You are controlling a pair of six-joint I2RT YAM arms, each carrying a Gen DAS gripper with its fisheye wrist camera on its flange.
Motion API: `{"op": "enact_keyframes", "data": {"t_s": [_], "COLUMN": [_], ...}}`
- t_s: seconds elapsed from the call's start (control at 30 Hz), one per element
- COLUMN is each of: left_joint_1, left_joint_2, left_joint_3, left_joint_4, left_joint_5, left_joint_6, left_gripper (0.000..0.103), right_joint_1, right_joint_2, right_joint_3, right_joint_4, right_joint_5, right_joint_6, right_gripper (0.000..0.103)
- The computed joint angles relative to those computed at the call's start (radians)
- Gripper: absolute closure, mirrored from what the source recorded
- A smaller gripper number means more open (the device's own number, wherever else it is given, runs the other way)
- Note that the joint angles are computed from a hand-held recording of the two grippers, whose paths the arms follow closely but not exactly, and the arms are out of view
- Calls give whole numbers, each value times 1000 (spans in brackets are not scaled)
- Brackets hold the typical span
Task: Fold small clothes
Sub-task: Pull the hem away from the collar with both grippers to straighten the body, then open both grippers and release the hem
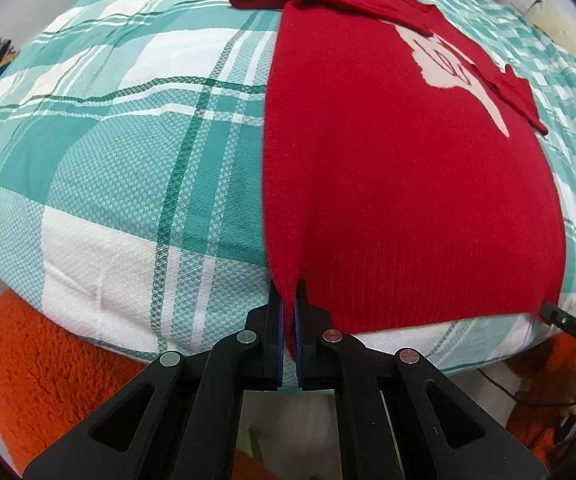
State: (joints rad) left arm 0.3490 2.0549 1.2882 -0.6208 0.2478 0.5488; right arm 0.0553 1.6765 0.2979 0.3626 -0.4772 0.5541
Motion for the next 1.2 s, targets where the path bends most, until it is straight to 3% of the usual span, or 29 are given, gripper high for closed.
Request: {"op": "enact_keyframes", "data": {"t_s": [0.27,0.33,0.4,0.43,0.47,0.5,0.53,0.57,0.6,0.67,0.73,0.83,0.93,1.03,1.2], "left_joint_1": [-33,-39,-42,-37,-27,-14,5,16,27,42,47,51,24,15,23], "left_joint_2": [-27,-45,-67,-86,-103,-122,-159,-185,-213,-260,-273,-242,-198,-178,-188], "left_joint_3": [-45,-67,-94,-118,-133,-146,-164,-177,-188,-207,-217,-222,-276,-258,-271], "left_joint_4": [57,58,68,81,85,87,98,117,142,232,351,487,649,621,621], "left_joint_5": [-62,-98,-139,-155,-149,-134,-107,-95,-83,-79,-100,-115,-211,-198,-220], "left_joint_6": [4,-1,-9,-14,-14,-13,-23,-35,-52,-105,-182,-264,-267,-245,-231], "left_gripper": [96,87,50,41,41,41,41,41,38,26,20,20,20,20,20], "right_joint_1": [16,9,-3,-11,-23,-33,-34,-33,-29,-13,-11,6,36,78,133], "right_joint_2": [-1,-2,-10,-18,-39,-90,-160,-264,-356,-556,-596,-504,-351,-86,335], "right_joint_3": [-2,-6,-6,-13,-26,-41,-50,-63,-72,-55,9,171,343,555,908], "right_joint_4": [-12,-38,-102,-120,-133,-171,-228,-300,-359,-523,-617,-670,-609,-533,-528], "right_joint_5": [21,27,45,46,45,65,104,159,210,355,444,576,629,652,670], "right_joint_6": [13,27,47,55,65,74,79,83,89,79,0,-175,-347,-517,-649], "right_gripper": [99,98,94,93,91,79,58,48,32,29,29,29,29,29,29]}}
